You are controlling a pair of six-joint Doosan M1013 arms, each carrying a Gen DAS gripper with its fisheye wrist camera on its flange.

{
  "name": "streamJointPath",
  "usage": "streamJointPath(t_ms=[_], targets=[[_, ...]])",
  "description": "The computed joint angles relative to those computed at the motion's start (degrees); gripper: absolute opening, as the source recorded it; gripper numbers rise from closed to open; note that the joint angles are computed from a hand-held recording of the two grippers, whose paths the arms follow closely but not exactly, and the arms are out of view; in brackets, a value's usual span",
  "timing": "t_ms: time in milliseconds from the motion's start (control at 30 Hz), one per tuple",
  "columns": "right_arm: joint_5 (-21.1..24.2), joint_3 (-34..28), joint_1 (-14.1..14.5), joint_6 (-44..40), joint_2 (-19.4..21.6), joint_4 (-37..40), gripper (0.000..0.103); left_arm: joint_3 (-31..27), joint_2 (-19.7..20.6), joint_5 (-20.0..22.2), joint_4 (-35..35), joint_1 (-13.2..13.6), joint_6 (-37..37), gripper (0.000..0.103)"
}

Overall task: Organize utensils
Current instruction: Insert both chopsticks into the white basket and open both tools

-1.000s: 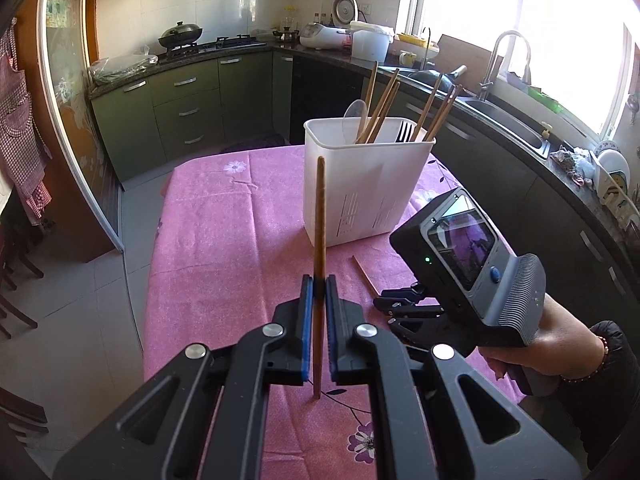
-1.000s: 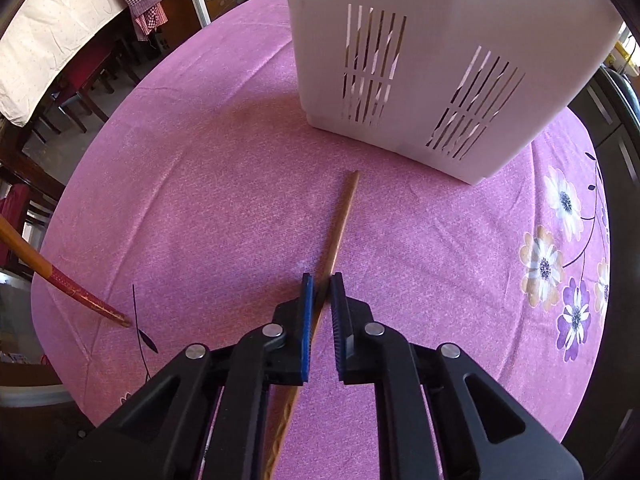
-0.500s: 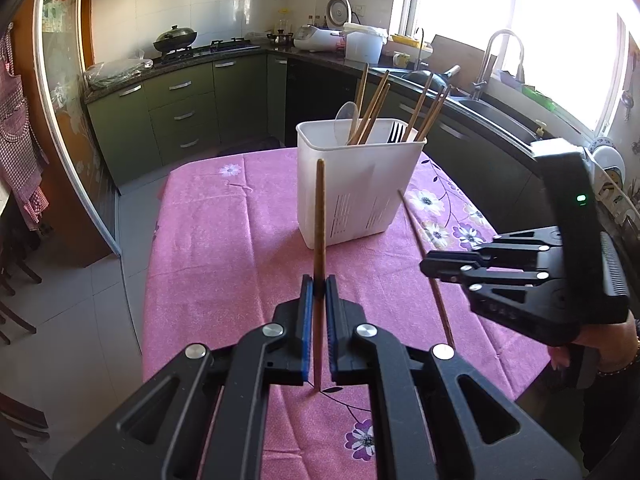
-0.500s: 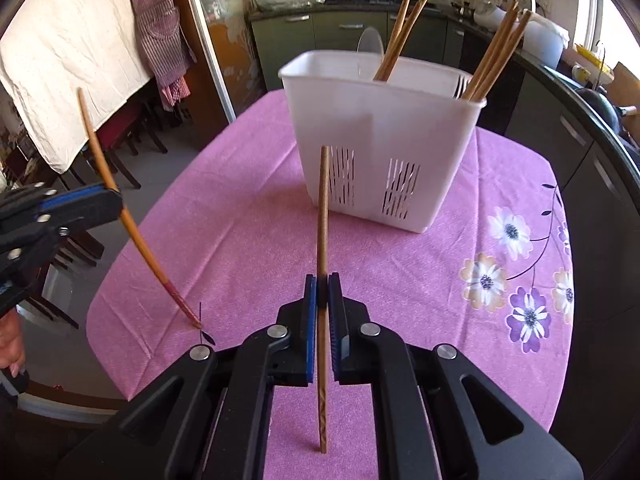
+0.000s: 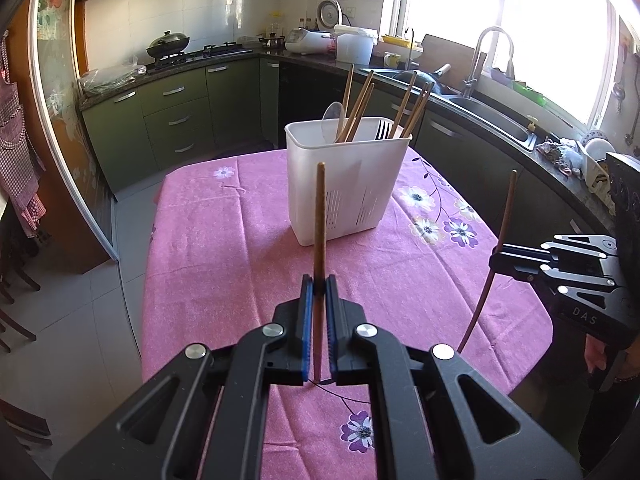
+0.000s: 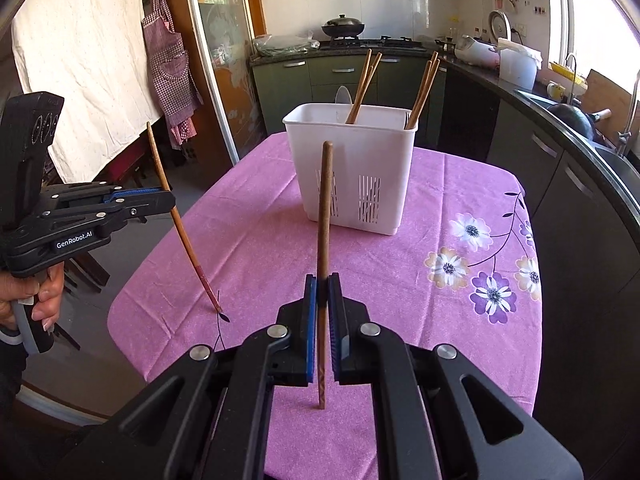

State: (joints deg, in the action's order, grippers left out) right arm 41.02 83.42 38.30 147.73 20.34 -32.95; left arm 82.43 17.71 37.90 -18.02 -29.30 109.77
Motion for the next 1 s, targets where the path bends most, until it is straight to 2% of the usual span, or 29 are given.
streamJointPath(t_ms=[233, 433, 567, 733, 1000], targets=[[-1.3, -1.4, -0.2, 0.1, -0.1, -1.4, 0.007, -1.3, 0.0, 1.3, -1.2, 0.0, 1.3, 0.006], [-2.2, -3.9, -1.0, 1.4, -0.5, -5.6, 0.007, -5.3, 0.5, 2.9, -3.5, 0.1, 2.4, 0.006], [-2.7, -6.0, -2.1, 2.8, -0.8, -8.4, 0.007, -8.6, 0.8, 1.4, -4.0, -0.3, 2.9, 0.006], [-5.5, -8.5, -4.3, 2.7, -0.9, -9.6, 0.007, -14.1, 2.2, 0.7, -7.0, -0.4, 3.9, 0.006], [-5.7, -13.9, -7.2, 3.4, 1.4, -12.5, 0.007, -22.0, 6.9, -2.9, -6.1, -1.4, 1.5, 0.006]])
